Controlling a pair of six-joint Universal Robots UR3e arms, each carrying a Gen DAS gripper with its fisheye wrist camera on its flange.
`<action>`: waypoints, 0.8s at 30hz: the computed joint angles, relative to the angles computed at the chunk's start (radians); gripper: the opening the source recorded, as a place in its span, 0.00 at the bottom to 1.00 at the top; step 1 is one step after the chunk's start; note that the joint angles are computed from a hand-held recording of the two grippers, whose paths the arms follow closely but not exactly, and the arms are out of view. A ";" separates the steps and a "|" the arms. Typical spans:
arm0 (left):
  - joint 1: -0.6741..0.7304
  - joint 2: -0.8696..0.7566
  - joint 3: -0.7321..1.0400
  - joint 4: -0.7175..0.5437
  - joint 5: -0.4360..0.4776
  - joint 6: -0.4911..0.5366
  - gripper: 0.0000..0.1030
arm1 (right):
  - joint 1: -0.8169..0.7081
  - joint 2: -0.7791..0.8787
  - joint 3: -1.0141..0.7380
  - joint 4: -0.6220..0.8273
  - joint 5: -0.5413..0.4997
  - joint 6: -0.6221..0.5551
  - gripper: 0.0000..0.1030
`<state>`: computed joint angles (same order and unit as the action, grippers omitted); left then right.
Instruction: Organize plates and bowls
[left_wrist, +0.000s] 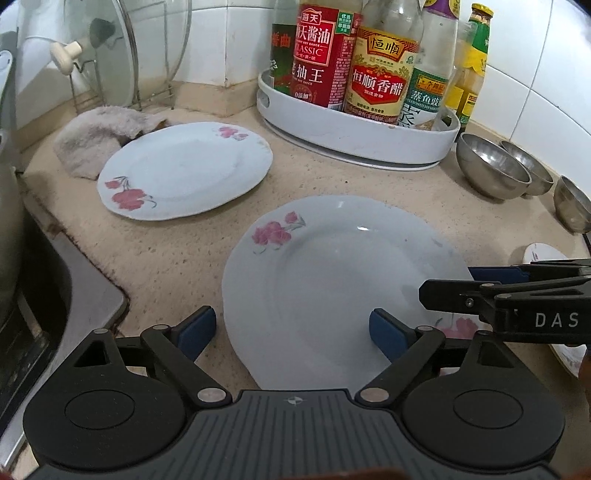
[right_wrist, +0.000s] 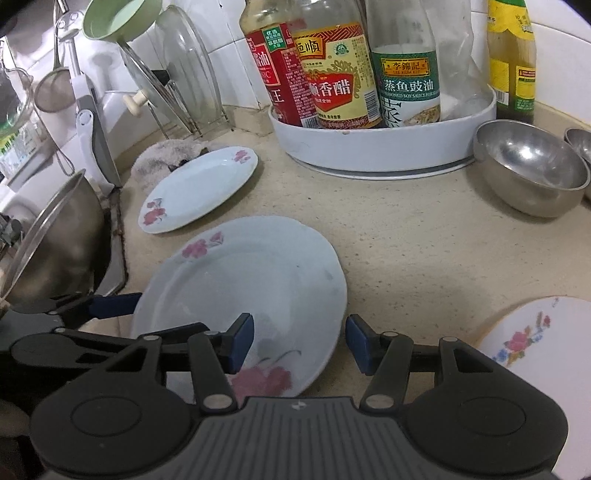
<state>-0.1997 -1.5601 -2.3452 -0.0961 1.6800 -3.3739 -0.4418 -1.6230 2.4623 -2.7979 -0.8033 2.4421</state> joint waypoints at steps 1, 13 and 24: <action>0.002 -0.003 0.001 0.002 -0.002 0.004 0.90 | -0.001 0.005 0.001 -0.006 0.005 0.001 0.53; -0.010 -0.032 -0.012 0.069 0.008 0.008 0.91 | -0.019 -0.046 -0.045 0.206 0.018 -0.126 0.64; -0.059 -0.035 0.039 -0.011 0.072 -0.059 0.90 | -0.045 -0.082 0.057 0.058 0.010 -0.078 0.33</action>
<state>-0.2584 -1.5947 -2.3063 -0.1073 1.7521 -3.4330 -0.4869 -1.7048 2.5196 -2.7401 -0.7935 2.3642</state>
